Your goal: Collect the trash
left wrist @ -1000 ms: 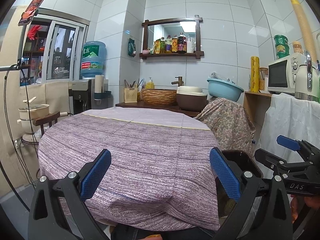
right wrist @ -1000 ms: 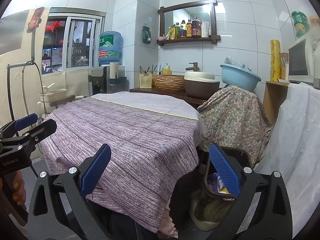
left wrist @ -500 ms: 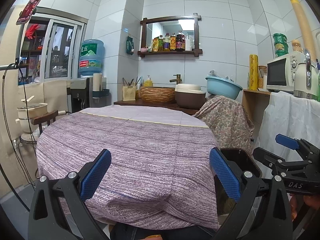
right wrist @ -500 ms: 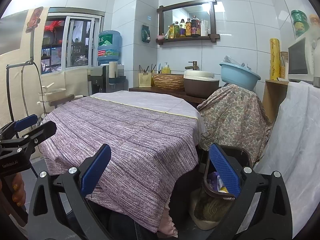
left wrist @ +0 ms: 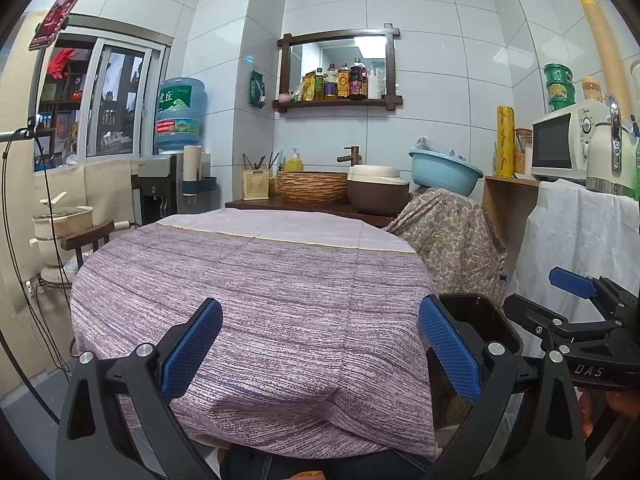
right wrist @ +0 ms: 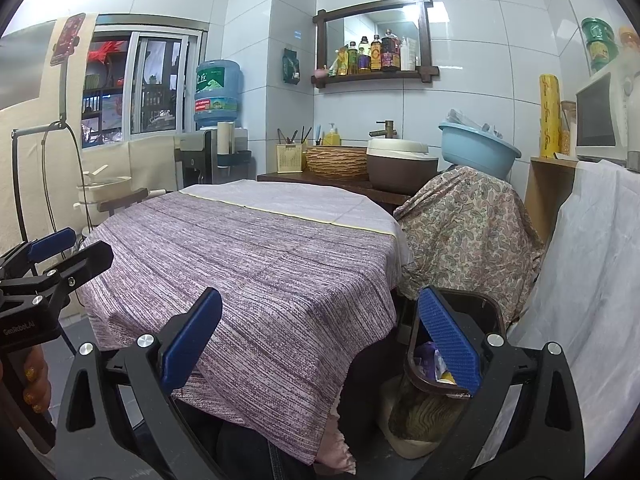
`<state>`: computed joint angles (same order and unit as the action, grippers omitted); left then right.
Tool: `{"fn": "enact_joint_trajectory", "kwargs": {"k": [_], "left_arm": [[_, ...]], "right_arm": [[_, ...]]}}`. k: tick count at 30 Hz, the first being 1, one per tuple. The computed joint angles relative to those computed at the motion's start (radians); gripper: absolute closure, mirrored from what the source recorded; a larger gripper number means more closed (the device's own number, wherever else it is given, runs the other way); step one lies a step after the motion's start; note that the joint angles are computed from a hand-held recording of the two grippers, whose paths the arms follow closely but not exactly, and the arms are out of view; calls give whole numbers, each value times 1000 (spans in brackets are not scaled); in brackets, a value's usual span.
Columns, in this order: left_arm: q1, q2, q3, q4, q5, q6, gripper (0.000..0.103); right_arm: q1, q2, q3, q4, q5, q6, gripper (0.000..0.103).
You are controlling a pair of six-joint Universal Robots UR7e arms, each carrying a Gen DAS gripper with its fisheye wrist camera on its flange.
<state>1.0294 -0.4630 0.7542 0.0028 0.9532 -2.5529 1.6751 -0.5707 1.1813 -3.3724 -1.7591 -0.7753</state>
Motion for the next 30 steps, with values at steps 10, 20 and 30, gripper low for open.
{"fn": "enact_joint_trajectory", "kwargs": {"k": [10, 20, 30], "left_arm": [[2, 9, -18, 18, 3, -2, 5], [3, 18, -33, 33, 8, 2, 5], [2, 33, -62, 67, 9, -9, 5]], "right_arm": [[1, 5, -6, 2, -8, 2, 6], [2, 9, -11, 8, -13, 9, 6], [1, 12, -17, 13, -17, 12, 6]]}}
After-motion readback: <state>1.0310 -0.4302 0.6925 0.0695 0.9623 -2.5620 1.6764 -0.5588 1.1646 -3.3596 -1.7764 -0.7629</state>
